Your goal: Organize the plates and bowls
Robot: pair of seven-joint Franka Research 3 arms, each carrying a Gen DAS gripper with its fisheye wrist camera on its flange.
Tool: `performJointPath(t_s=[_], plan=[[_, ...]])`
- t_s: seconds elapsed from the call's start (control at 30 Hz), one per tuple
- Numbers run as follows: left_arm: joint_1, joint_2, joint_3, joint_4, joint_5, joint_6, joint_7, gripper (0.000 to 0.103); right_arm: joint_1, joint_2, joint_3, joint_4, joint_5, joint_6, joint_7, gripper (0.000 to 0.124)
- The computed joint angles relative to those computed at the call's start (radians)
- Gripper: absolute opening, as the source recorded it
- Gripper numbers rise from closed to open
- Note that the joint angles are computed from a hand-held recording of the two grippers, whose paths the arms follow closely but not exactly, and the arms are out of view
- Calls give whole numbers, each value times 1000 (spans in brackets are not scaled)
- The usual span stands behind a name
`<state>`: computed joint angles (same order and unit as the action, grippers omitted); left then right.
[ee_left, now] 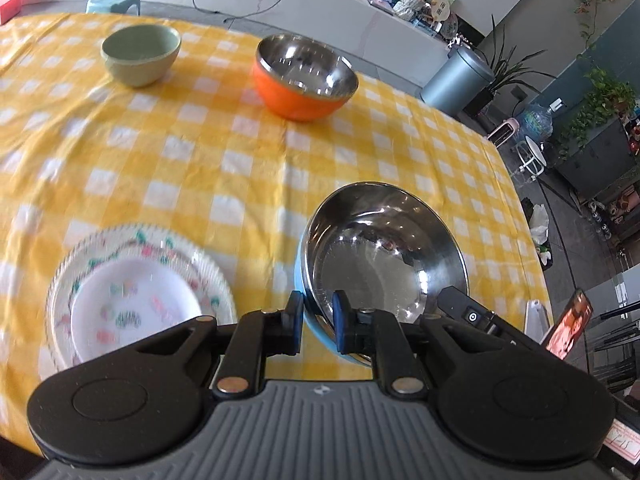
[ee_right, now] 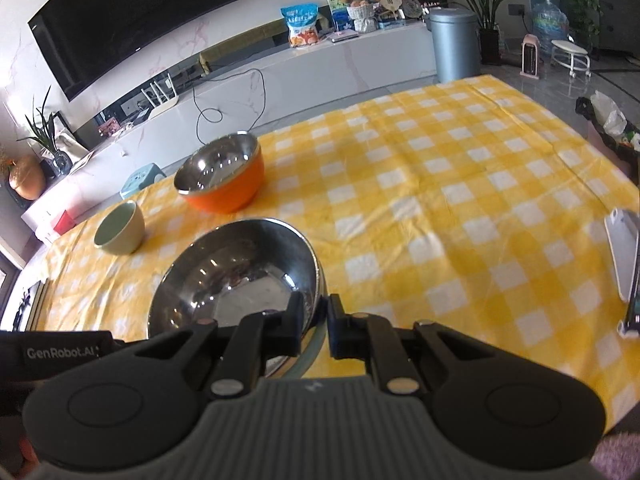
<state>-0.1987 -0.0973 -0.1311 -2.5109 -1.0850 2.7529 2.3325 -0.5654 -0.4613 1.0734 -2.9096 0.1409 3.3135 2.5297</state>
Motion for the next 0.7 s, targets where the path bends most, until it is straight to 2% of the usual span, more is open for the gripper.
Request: performJointPath(t_s=[0.13,0.27,0.47,0.7], plan=[[0,-19,3,-39,5,-17,-14,17,74,-14,-32,-38,20,-15,40,9],[-6,-26,8,-57,4,-24,-23,17,108,-27,-43,-60,16,-26,77,9],[-11,-24,12,-67,-8,-32,-21,17,103,-31,-42,-65,-14,-33,110,9],[-12,-15,3,-62,-19,-27,2,18,58,-24,-15,-57,-53,-39,136,8]])
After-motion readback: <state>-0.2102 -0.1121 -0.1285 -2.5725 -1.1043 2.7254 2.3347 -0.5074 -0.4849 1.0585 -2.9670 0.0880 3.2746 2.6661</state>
